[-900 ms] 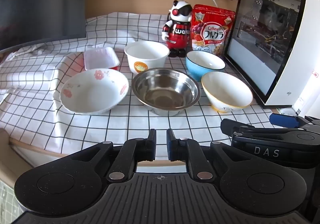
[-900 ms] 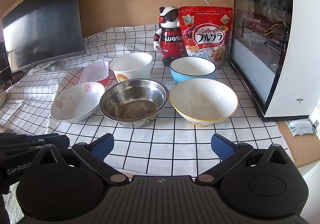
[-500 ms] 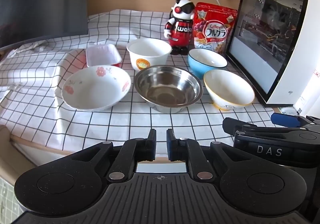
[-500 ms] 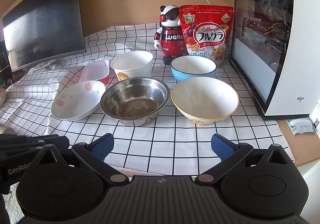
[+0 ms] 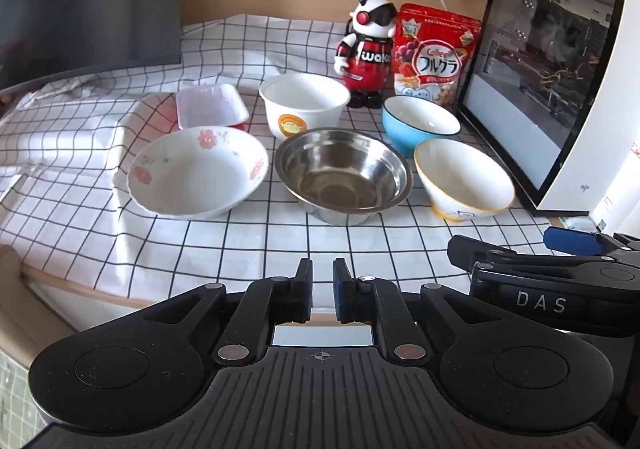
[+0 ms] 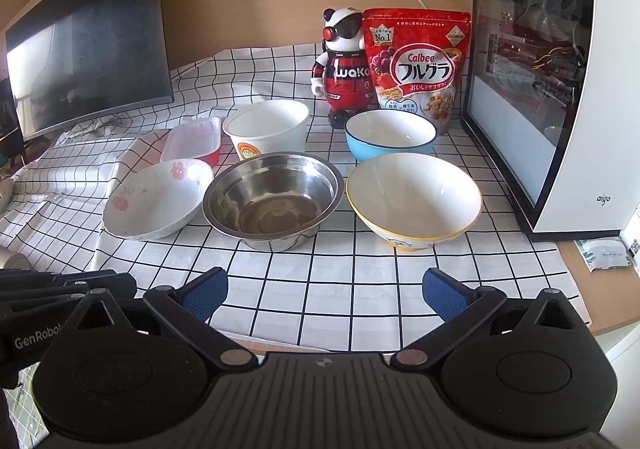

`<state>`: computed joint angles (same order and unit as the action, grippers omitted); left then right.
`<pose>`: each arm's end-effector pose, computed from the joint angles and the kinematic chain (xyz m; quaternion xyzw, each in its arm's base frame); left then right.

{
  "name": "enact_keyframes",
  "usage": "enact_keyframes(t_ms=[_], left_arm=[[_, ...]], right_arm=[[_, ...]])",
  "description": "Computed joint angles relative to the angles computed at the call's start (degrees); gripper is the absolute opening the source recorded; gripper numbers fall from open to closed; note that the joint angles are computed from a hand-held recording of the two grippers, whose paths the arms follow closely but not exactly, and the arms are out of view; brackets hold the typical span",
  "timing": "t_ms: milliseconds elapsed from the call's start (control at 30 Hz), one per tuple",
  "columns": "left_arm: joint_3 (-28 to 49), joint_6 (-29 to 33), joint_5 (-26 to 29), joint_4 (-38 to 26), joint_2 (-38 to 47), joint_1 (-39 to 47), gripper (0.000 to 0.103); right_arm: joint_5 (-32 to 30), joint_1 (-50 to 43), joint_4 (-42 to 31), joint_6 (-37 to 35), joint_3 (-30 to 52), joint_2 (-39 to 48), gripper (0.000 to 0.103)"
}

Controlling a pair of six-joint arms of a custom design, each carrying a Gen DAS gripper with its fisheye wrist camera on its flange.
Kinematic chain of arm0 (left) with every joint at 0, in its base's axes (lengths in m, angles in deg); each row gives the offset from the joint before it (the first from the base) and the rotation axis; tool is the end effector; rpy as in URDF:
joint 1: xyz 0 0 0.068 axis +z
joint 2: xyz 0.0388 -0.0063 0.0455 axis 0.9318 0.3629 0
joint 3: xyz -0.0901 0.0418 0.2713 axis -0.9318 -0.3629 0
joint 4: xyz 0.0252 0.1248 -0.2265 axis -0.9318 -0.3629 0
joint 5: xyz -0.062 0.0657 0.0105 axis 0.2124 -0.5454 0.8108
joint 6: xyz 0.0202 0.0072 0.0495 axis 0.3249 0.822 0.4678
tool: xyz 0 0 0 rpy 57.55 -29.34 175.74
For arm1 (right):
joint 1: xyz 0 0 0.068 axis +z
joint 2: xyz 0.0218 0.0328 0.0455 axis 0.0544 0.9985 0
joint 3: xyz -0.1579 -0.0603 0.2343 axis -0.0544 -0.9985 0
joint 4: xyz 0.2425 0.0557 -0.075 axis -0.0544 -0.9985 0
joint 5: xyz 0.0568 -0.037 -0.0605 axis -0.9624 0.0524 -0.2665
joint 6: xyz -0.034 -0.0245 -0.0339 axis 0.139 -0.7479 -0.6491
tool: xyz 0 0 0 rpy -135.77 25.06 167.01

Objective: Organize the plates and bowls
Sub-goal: 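Move the left tool toward the steel bowl, then grasp the steel bowl rim with the left tool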

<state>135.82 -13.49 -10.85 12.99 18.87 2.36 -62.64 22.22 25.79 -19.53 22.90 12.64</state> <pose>0.1434 -0.2619 0.3028 -0.2268 0.8852 0.0392 0.4043 0.2370 0.0919 0.2773 -0.2508 0.8589 0.1650 0.4149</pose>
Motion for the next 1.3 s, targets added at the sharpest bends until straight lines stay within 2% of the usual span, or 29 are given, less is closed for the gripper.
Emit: enact_keyframes(t_ms=[233, 400, 567, 667, 800, 867, 967, 1067, 1100, 1167, 1300], left_arm=[[-2.9, 1.3, 1.2, 3.2, -2.2, 1.3, 0.012], [-7.5, 5.5, 2.3, 8.0, -5.7, 3.7, 0.012], [-15.1, 13.3, 4.0, 15.9, -11.8, 8.8, 0.012], [-21.1, 21.9, 6.2, 23.0, -17.8, 13.5, 0.012], [-28.8, 37.2, 16.1, 33.7, -26.8, 24.9, 0.012], [-31.9, 46.2, 25.5, 38.9, -30.5, 33.7, 0.012], [-33.1, 59.4, 39.6, 44.5, -32.2, 46.6, 0.012], [-29.5, 72.9, 48.4, 45.6, -27.4, 54.7, 0.012], [-27.5, 75.6, 50.4, 45.8, -24.8, 56.4, 0.012], [-23.8, 78.6, 53.4, 46.6, -19.4, 58.7, 0.012], [-15.5, 80.7, 60.8, 46.2, -8.0, 62.0, 0.012]], right_arm=[[2.2, 2.4, -0.4, 0.6, 1.8, 1.9, 0.103], [4.9, 4.8, -0.1, 2.1, 2.8, 3.7, 0.103], [7.1, 7.3, 1.3, 6.1, 4.8, 7.2, 0.103], [8.2, 8.9, 2.4, 10.4, 7.2, 10.4, 0.103], [7.5, 10.5, 0.4, 18.4, 12.8, 16.5, 0.103], [7.6, 11.7, -1.5, 24.2, 15.7, 19.6, 0.103], [12.0, 14.8, -3.9, 33.1, 18.0, 22.8, 0.103], [15.7, 17.3, -2.8, 35.2, 17.9, 24.0, 0.103], [17.0, 17.9, -2.0, 35.6, 17.7, 24.1, 0.103], [17.0, 17.9, -0.1, 35.3, 17.2, 24.3, 0.103], [12.5, 15.0, 0.6, 35.2, 20.1, 27.9, 0.103]])
